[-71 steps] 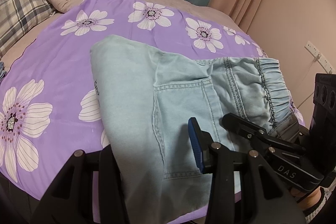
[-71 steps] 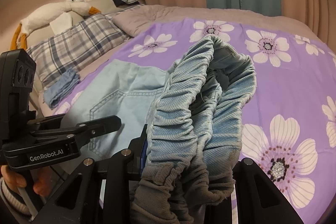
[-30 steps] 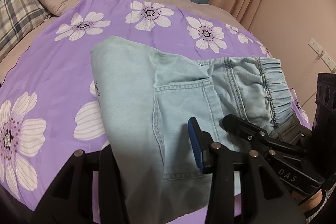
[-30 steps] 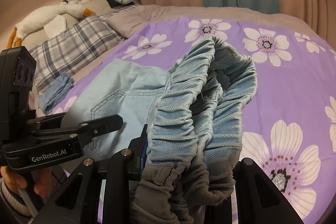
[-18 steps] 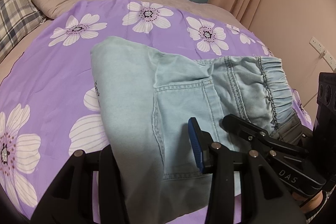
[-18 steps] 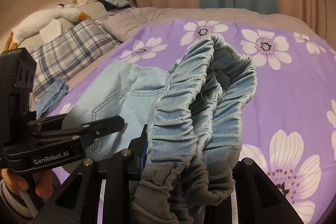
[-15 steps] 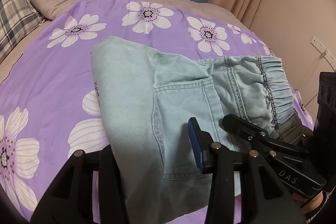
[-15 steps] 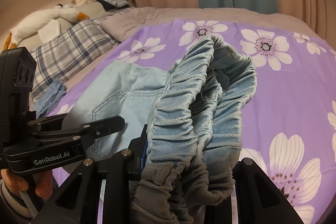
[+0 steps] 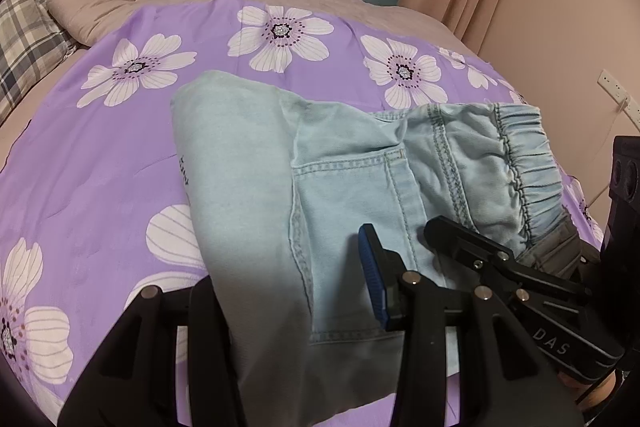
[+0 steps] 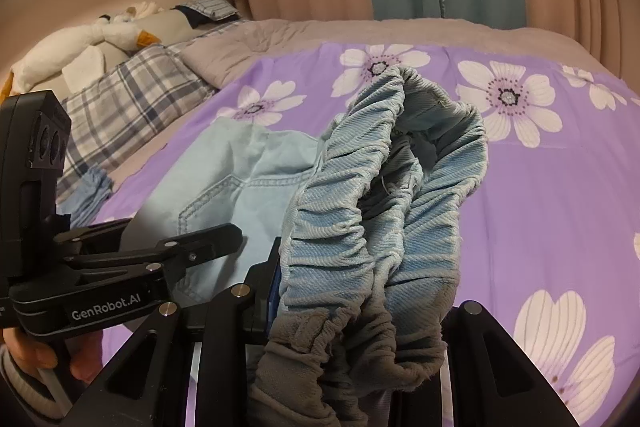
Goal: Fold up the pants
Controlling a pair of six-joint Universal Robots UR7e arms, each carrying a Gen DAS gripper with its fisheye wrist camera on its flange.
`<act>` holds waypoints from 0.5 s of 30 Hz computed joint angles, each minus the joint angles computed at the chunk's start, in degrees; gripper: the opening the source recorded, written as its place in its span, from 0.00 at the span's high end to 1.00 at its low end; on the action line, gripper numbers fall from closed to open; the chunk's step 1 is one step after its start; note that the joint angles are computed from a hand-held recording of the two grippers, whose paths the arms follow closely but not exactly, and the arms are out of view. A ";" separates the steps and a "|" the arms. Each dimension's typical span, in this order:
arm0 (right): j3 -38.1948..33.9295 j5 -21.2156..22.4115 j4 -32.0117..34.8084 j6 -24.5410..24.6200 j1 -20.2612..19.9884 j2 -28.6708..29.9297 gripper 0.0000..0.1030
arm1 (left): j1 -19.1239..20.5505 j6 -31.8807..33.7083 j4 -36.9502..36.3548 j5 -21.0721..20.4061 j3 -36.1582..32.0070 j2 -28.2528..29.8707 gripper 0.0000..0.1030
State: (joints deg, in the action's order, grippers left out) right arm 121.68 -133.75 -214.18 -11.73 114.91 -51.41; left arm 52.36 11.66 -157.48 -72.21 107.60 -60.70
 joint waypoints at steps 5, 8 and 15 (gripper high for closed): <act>-0.47 0.68 0.08 -0.67 -0.84 -0.20 0.68 | 0.21 0.47 -0.11 -0.05 -1.01 1.06 0.60; -0.60 0.91 0.05 -0.85 -1.08 -0.23 0.68 | 0.32 0.67 -0.21 -0.06 -1.55 1.68 0.60; -0.85 1.19 0.39 -1.15 -1.41 -0.43 0.68 | 0.43 0.89 -0.31 0.08 -2.28 2.62 0.60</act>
